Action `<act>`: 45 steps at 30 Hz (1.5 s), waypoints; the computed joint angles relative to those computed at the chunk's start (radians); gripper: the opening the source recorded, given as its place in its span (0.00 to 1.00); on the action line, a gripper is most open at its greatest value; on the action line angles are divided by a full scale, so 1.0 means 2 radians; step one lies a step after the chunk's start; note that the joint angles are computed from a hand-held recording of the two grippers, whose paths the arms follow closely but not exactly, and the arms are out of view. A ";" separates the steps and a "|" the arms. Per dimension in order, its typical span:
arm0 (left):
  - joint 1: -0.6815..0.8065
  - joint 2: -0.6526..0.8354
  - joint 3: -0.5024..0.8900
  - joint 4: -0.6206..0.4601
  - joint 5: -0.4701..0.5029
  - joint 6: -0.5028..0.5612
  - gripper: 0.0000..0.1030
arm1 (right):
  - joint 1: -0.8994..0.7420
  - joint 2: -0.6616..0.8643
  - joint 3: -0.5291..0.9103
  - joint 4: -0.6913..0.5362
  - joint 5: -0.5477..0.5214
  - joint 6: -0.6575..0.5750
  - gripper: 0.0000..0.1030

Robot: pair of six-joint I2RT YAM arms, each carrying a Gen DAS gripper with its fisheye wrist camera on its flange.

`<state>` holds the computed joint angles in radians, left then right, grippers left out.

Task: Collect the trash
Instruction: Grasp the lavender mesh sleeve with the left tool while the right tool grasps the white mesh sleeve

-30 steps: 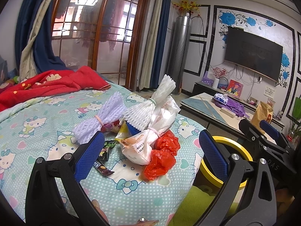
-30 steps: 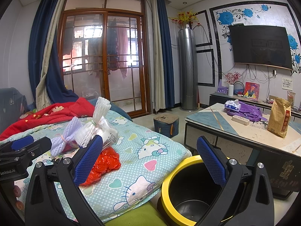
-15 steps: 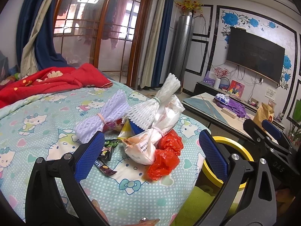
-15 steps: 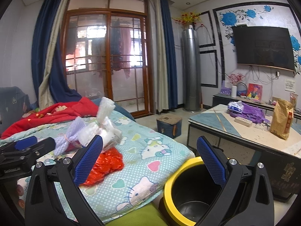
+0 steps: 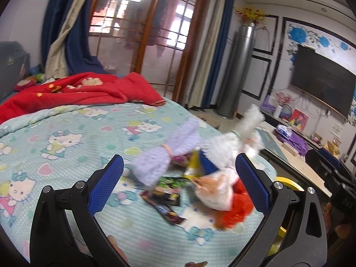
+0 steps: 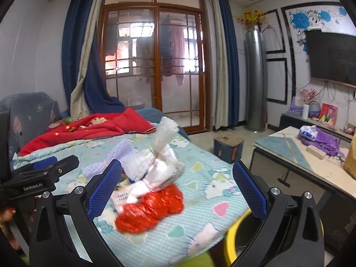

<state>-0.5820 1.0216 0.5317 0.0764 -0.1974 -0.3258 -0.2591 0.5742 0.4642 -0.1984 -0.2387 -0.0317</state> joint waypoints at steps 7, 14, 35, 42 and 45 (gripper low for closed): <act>0.082 0.010 0.015 -0.013 0.056 0.012 0.90 | 0.067 0.135 0.076 0.031 0.054 0.016 0.95; 0.135 0.081 0.063 -0.026 0.146 0.033 0.90 | 0.067 0.251 0.159 0.009 0.054 0.022 0.95; 0.142 0.238 0.143 -0.024 0.240 0.074 0.62 | 0.040 0.410 0.285 -0.041 -0.044 0.026 0.26; 0.140 0.219 0.133 -0.023 0.244 0.080 0.18 | 0.044 0.373 0.264 -0.027 -0.059 0.021 0.20; 0.142 0.203 0.125 -0.021 0.249 0.074 0.11 | 0.047 0.357 0.258 -0.028 -0.063 0.021 0.20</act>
<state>-0.2986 1.4284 0.7823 0.0336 0.3008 -0.1778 -0.1658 1.2877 0.9794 -0.2542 -0.3650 0.0101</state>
